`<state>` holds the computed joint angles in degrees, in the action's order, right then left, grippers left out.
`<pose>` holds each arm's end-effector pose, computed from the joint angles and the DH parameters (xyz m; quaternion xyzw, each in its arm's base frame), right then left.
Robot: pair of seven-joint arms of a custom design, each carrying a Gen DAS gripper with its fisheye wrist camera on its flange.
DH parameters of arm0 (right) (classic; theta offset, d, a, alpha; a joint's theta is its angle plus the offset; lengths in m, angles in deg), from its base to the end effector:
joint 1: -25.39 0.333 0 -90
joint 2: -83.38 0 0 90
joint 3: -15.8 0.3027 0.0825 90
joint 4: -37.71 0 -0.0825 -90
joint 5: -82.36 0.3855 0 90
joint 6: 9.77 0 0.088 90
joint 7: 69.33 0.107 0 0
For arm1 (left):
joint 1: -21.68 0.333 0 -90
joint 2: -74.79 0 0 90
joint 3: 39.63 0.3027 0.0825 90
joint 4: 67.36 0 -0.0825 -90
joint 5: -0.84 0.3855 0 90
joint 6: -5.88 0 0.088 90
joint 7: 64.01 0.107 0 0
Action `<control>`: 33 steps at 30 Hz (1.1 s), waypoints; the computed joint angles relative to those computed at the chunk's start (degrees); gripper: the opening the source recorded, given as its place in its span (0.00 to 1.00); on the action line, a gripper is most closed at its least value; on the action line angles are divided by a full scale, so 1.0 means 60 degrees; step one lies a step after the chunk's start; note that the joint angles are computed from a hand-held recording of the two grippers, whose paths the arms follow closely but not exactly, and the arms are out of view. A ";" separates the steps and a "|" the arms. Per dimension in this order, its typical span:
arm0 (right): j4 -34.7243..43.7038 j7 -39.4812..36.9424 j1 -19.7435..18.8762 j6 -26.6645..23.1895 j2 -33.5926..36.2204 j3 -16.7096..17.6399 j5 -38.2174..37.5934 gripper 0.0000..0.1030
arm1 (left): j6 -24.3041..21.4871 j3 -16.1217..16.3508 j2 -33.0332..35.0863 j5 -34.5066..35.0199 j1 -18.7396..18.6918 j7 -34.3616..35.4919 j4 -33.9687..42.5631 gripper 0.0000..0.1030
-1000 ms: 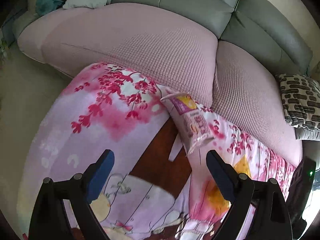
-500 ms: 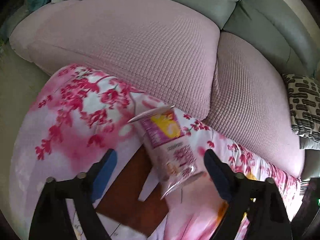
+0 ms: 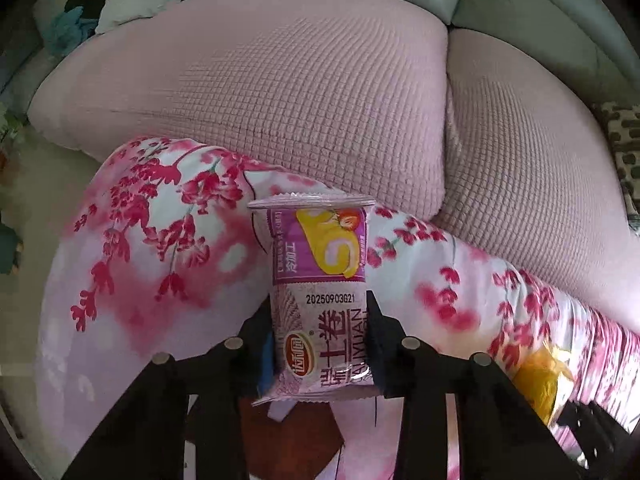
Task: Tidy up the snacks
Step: 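Carry the Swiss roll bag and yellow bread bag into the tray and release both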
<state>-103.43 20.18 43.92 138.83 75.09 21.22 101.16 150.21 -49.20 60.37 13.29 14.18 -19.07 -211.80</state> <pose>0.4502 0.1930 0.3627 -0.7540 0.6354 0.0063 0.1665 0.4437 -0.1377 0.3782 -0.8033 0.5757 -0.0940 0.1205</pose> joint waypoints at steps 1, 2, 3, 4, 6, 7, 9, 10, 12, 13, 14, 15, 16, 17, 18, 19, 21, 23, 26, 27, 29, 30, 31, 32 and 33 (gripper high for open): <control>-0.0035 0.0030 0.0016 -0.0014 -0.0005 0.0025 -0.0027 0.44 | 0.0055 -0.0001 -0.0059 -0.0056 -0.0049 0.0052 -0.0090 0.38; -0.0049 0.0070 0.0017 -0.0008 0.0003 0.0039 -0.0077 0.44 | 0.0083 0.0016 -0.0181 -0.0161 -0.0116 0.0147 -0.0199 0.38; -0.0060 0.0140 0.0014 0.0014 0.0007 0.0062 -0.0161 0.44 | 0.0125 0.0053 -0.0316 -0.0304 -0.0188 0.0267 -0.0324 0.38; -0.0062 0.0224 0.0016 0.0035 0.0022 0.0097 -0.0281 0.44 | 0.0189 0.0079 -0.0448 -0.0431 -0.0254 0.0370 -0.0457 0.38; -0.0058 0.0371 0.0027 0.0061 0.0062 0.0154 -0.0537 0.44 | 0.0286 0.0076 -0.0733 -0.0552 -0.0341 0.0476 -0.0721 0.38; -0.0047 0.0452 0.0045 0.0068 0.0103 0.0184 -0.0637 0.44 | 0.0306 0.0053 -0.0927 -0.0558 -0.0368 0.0480 -0.0885 0.38; -0.0166 0.0473 0.0075 -0.0025 -0.0033 0.0176 -0.0738 0.45 | 0.0344 -0.0060 -0.1292 -0.0427 -0.0348 0.0274 -0.1202 0.38; -0.0175 0.0513 0.0078 -0.0074 -0.0036 0.0193 -0.0841 0.45 | 0.0346 -0.0101 -0.1481 -0.0380 -0.0347 0.0150 -0.1363 0.38; -0.0249 0.0648 0.0075 -0.0077 -0.0110 0.0218 -0.0992 0.45 | 0.0321 -0.0138 -0.1721 -0.0400 -0.0414 -0.0062 -0.1566 0.38; -0.0270 0.0756 0.0070 -0.0112 -0.0136 0.0248 -0.1120 0.45 | 0.0319 -0.0121 -0.1843 -0.0466 -0.0478 -0.0125 -0.1682 0.38; -0.0302 0.0857 0.0071 -0.0109 -0.0163 0.0284 -0.1259 0.44 | 0.0315 -0.0058 -0.1915 -0.0544 -0.0531 -0.0122 -0.1763 0.38; -0.0327 0.0917 0.0080 -0.0116 -0.0193 0.0300 -0.1344 0.42 | 0.0365 0.0026 -0.1905 -0.0593 -0.0533 -0.0085 -0.1787 0.38; -0.0374 0.1015 0.0084 -0.0154 -0.0260 0.0325 -0.1446 0.42 | 0.0316 0.0031 -0.2033 -0.0678 -0.0585 -0.0131 -0.1862 0.38; -0.0446 0.1024 0.0115 -0.0183 -0.0355 0.0312 -0.1399 0.41 | 0.0264 0.0014 -0.2148 -0.0736 -0.0627 -0.0194 -0.1926 0.38; -0.0521 0.0989 0.0155 -0.0259 -0.0478 0.0285 -0.1286 0.41 | 0.0213 0.0029 -0.2216 -0.0757 -0.0631 -0.0217 -0.1943 0.38; -0.0591 0.0949 0.0184 -0.0320 -0.0588 0.0255 -0.1171 0.41 | 0.0143 0.0025 -0.2308 -0.0760 -0.0633 -0.0248 -0.1967 0.38; -0.0724 0.0844 0.0224 -0.0434 -0.0825 0.0189 -0.0917 0.41 | 0.0047 -0.0004 -0.2454 -0.0763 -0.0659 -0.0316 -0.2002 0.38; -0.0890 0.0808 0.0231 -0.0522 -0.1100 0.0144 -0.0697 0.41 | -0.0056 -0.0031 -0.2783 -0.0821 -0.0738 -0.0434 -0.2121 0.38; -0.1364 0.0642 0.0292 -0.0639 -0.1840 0.0035 -0.0221 0.41 | -0.0103 -0.0147 -0.3363 -0.0831 -0.0845 -0.0729 -0.2351 0.38; -0.1594 0.0483 0.0332 -0.0661 -0.2176 -0.0044 -0.0024 0.41 | -0.0135 -0.0281 -0.3664 -0.0734 -0.0844 -0.0936 -0.2473 0.38; -0.2058 0.0219 0.0426 -0.0614 -0.2820 -0.0174 0.0416 0.41 | -0.0428 -0.0447 -0.4427 -0.0577 -0.0930 -0.1248 -0.2744 0.38; -0.2295 0.0097 0.0490 -0.0646 -0.3165 -0.0248 0.0649 0.41 | -0.0480 -0.0465 -0.4740 -0.0579 -0.1040 -0.1383 -0.2874 0.38; -0.2542 -0.0004 0.0535 -0.0669 -0.3523 -0.0308 0.0850 0.41 | -0.0464 -0.0463 -0.5067 -0.0651 -0.1184 -0.1564 -0.3060 0.38; -0.2849 -0.0027 0.0533 -0.0718 -0.3978 -0.0300 0.0946 0.41 | -0.0455 -0.0430 -0.5350 -0.0752 -0.1335 -0.1722 -0.3214 0.38; -0.3140 -0.0042 0.0537 -0.0736 -0.4417 -0.0281 0.1017 0.41 | -0.0422 -0.0425 -0.5625 -0.0854 -0.1482 -0.1907 -0.3376 0.38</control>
